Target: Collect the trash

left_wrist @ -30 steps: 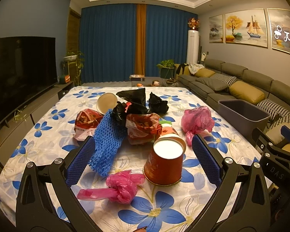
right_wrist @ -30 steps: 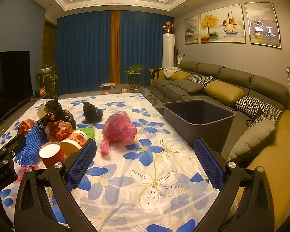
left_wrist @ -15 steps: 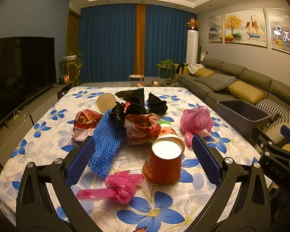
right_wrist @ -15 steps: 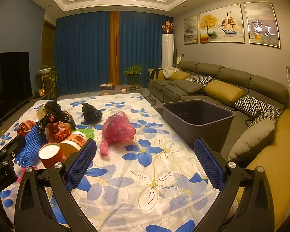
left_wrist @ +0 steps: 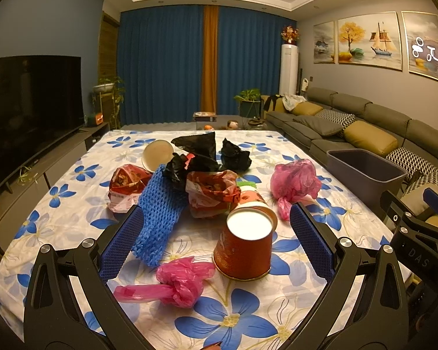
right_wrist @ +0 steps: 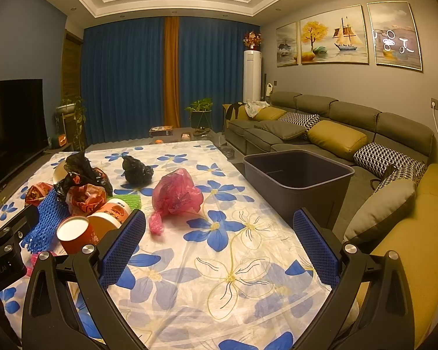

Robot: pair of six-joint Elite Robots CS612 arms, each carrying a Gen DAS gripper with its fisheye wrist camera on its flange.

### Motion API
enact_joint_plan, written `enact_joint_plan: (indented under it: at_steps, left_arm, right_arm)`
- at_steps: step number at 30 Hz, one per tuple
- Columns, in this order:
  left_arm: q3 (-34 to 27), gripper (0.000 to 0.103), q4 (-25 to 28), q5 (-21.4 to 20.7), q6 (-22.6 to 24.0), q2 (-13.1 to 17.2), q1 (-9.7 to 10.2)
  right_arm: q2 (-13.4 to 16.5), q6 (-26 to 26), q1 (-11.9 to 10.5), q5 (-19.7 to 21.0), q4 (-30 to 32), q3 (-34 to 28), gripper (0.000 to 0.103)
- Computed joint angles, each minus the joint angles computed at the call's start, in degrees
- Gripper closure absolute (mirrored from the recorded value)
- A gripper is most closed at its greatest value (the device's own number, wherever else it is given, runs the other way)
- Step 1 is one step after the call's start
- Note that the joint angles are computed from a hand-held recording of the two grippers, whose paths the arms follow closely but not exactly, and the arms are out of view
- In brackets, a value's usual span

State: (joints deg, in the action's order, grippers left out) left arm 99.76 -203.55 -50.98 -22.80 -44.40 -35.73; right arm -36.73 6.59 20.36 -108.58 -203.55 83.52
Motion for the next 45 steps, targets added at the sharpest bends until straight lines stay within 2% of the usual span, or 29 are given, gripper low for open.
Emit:
enact_joint_plan:
  at_steps: [34,45]
  left_arm:
    - [-0.21,0.005,0.24,0.01,-0.14,0.11,-0.22]
    - [0.14,0.005,-1.5,0.08,-0.3,0.72,0.07]
  right_arm:
    - [0.1,0.18,-0.1,-0.06,-0.18,0.05,0.005]
    - [0.73,0.13,-0.26,1.84,-0.44,-0.42,0.005]
